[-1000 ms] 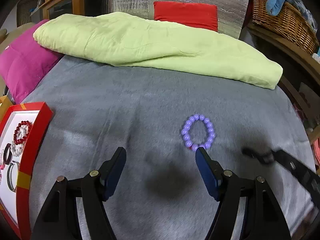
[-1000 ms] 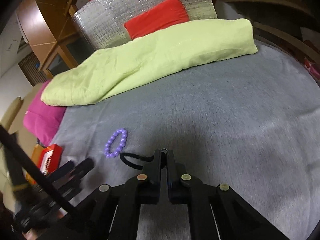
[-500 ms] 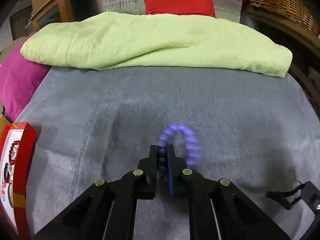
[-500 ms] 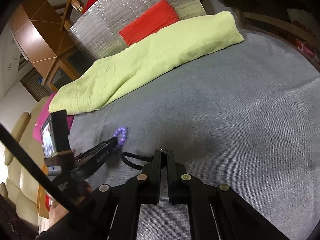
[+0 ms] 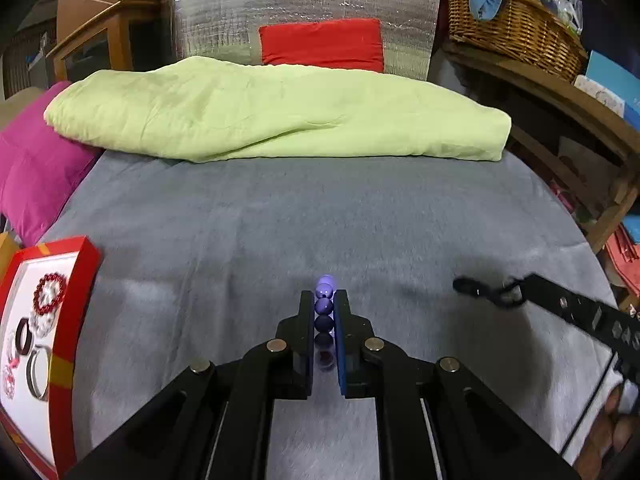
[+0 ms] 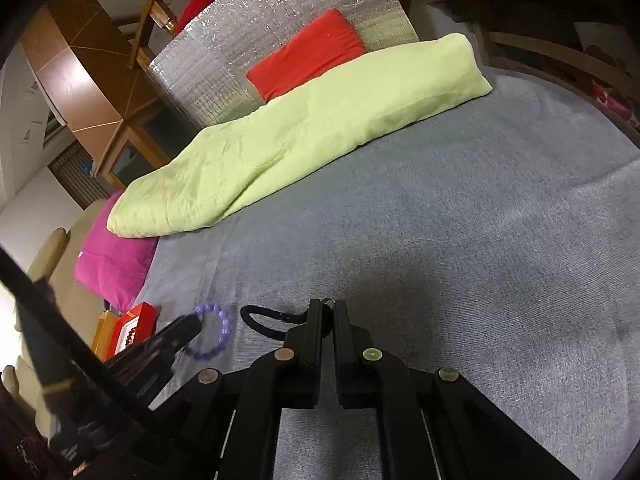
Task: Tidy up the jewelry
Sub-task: 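Grasp the purple bead bracelet with the left tool while the right tool grasps the black hair tie, then carry the purple bracelet with the left tool while the right tool carries the hair tie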
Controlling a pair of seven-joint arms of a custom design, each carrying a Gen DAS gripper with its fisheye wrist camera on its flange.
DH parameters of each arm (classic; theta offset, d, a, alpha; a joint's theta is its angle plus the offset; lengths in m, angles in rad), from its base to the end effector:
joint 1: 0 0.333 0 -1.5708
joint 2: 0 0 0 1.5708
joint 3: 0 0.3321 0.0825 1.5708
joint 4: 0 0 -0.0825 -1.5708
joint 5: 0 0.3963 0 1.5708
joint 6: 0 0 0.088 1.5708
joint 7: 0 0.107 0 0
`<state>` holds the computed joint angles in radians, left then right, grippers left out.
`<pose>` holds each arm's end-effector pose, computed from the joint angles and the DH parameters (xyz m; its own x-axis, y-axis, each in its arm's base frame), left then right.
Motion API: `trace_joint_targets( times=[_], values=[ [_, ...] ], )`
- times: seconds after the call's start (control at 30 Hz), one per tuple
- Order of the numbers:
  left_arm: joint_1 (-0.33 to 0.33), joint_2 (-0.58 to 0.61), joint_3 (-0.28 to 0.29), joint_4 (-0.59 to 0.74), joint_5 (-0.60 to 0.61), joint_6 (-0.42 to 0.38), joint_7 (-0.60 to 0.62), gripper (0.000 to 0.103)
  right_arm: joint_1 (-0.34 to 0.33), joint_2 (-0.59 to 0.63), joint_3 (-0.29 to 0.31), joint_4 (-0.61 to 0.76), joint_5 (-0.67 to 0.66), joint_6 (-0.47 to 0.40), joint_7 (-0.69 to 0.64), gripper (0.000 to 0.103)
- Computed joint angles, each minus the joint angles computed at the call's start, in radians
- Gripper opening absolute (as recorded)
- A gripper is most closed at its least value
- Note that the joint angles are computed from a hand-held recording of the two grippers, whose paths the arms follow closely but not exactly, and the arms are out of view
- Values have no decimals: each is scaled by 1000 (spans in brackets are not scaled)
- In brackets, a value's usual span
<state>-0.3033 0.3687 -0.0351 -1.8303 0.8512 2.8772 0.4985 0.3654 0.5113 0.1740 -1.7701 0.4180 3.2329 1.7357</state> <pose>0.6376 -0.2671 0.4037 -0.0282 -0.9989 0.0384 -0.7099 -0.0070 -0.7043 0.6486 0.3180 0.3906 0.0943 -0.8621 -0.4980 -0.7075 0.2939 -0.6427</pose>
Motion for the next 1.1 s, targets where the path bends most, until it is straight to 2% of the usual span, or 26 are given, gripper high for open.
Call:
trace_joint_targets(
  times=[0.13, 0.2, 0.27, 0.4, 0.5, 0.6, 0.73, 0.9, 1.0, 1.1],
  values=[
    [-20, -66, 41, -77, 115, 25, -111, 9, 33, -13, -32, -15, -6, 12, 7, 6],
    [-1, -89, 28, -106, 130, 40, -136, 9, 69, -17, -68, -16, -14, 10, 13, 6],
    [5, -107, 27, -123, 177, 48, -181, 9, 138, -28, -144, -27, -26, 12, 28, 6],
    [24, -131, -16, -142, 173, 59, -172, 9, 184, -44, -192, -52, -35, 26, 43, 6],
    [9, -162, -32, -161, 213, 60, -210, 9, 181, -57, -186, -74, -32, 41, 46, 6],
    [21, -191, -72, -180, 158, 71, -180, 9, 158, -72, -161, -99, -27, 61, 41, 6],
    [21, -246, -99, -200, 134, 62, -181, 9, 95, -96, -88, -140, -21, 104, 29, 6],
    [33, -290, -115, -214, 214, 31, -261, 9, 13, -114, 10, -180, -38, 142, 29, 6],
    [50, -280, -119, -219, 233, -1, -273, 9, 4, -117, 24, -184, -54, 142, 25, 6],
    [65, -259, -114, -223, 242, -30, -280, 9, 18, -113, 13, -176, -58, 132, 14, 6]
  ],
)
